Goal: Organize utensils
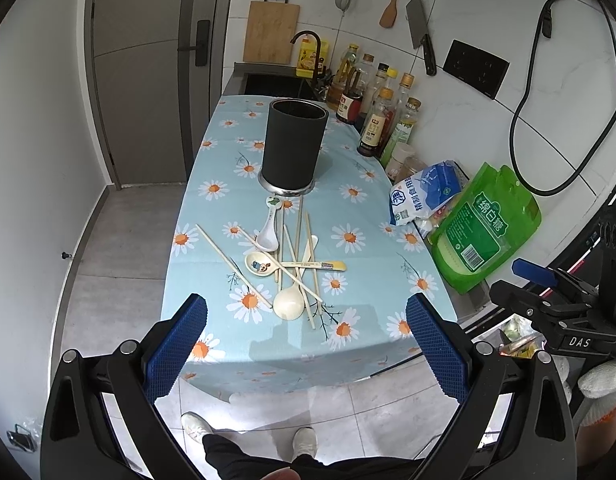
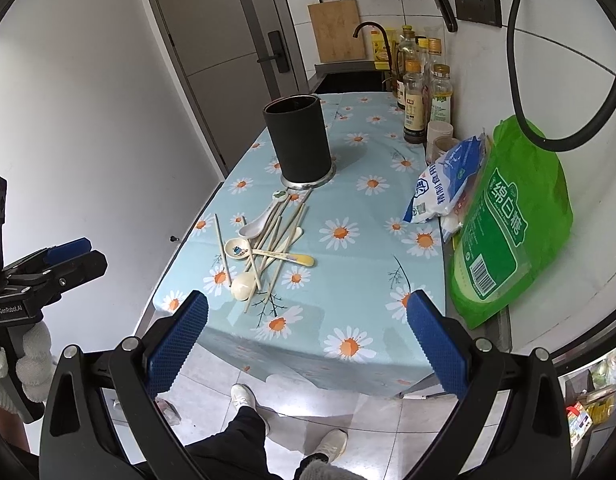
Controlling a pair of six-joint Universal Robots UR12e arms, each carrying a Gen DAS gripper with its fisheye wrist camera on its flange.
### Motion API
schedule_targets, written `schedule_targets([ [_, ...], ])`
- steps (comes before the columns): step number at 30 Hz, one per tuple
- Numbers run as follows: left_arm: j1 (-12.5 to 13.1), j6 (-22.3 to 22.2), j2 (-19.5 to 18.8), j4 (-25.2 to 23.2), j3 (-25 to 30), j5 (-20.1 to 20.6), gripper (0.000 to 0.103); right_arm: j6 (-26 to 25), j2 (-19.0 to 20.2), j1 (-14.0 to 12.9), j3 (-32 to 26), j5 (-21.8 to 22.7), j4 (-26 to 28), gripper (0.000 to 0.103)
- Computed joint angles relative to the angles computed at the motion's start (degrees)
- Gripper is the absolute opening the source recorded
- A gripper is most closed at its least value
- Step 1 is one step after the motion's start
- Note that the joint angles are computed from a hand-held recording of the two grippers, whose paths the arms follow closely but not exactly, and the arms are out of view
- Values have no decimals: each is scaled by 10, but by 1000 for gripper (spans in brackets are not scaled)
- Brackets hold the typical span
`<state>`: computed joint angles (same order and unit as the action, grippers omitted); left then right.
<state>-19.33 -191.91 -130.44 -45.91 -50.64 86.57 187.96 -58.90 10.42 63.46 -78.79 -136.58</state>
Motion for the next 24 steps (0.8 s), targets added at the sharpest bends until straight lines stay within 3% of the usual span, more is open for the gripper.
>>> schedule_targets([
  [17,-1,-52,-10,-71,20,16,96,13,15,-15,-15,65,48,99],
  [21,3,-55,-18,-74,29,9,96,15,31,-12,-39,51,62,99],
  [24,7,-58,-31,-88,47,2,85,18,49,-13,-66,61,83,95],
])
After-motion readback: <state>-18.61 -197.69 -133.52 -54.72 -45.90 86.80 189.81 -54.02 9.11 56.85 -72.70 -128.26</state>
